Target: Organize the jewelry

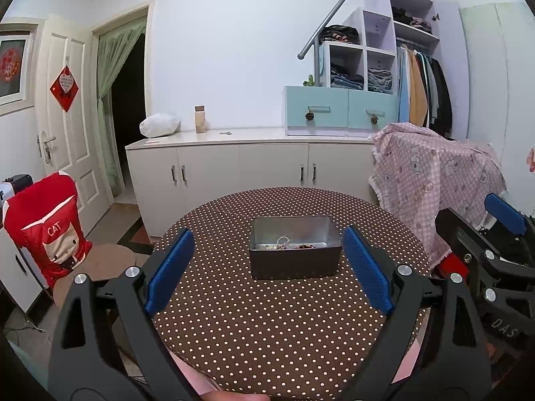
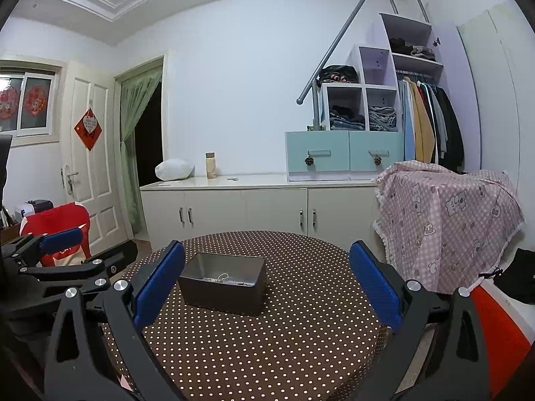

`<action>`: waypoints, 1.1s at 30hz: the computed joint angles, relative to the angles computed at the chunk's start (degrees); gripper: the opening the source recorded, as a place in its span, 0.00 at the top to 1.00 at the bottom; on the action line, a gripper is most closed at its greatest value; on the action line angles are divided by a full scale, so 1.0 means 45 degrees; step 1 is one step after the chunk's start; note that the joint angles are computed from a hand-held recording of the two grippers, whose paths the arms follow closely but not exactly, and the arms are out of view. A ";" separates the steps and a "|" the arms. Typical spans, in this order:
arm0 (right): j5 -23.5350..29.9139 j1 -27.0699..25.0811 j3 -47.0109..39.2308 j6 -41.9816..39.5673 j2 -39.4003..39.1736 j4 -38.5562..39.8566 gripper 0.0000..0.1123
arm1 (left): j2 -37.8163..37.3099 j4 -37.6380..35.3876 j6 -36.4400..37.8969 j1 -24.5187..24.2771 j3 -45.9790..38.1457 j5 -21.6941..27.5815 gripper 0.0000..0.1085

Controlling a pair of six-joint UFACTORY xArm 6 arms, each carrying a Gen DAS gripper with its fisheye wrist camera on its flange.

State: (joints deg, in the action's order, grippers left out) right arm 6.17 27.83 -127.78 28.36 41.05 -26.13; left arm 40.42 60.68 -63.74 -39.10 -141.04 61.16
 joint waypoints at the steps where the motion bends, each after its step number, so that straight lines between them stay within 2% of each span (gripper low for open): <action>1: -0.0042 -0.0019 0.0081 0.0152 -0.0043 -0.0180 0.16 | -0.0037 0.0027 -0.0019 -0.0004 0.0063 -0.0001 0.18; 17: -0.0004 0.0050 0.0006 -0.0168 0.0021 0.0016 0.16 | -0.0696 -0.0012 -0.0331 0.0123 0.1165 -0.0373 0.17; 20: -0.0018 0.0024 0.0066 0.0181 -0.0029 -0.0437 0.16 | -0.0591 -0.0019 -0.0238 0.0103 0.0994 -0.0351 0.17; 33: 0.0080 0.0011 0.0019 0.0166 -0.0051 -0.0531 0.16 | -0.0680 -0.0129 -0.0198 0.0104 0.1112 -0.0497 0.17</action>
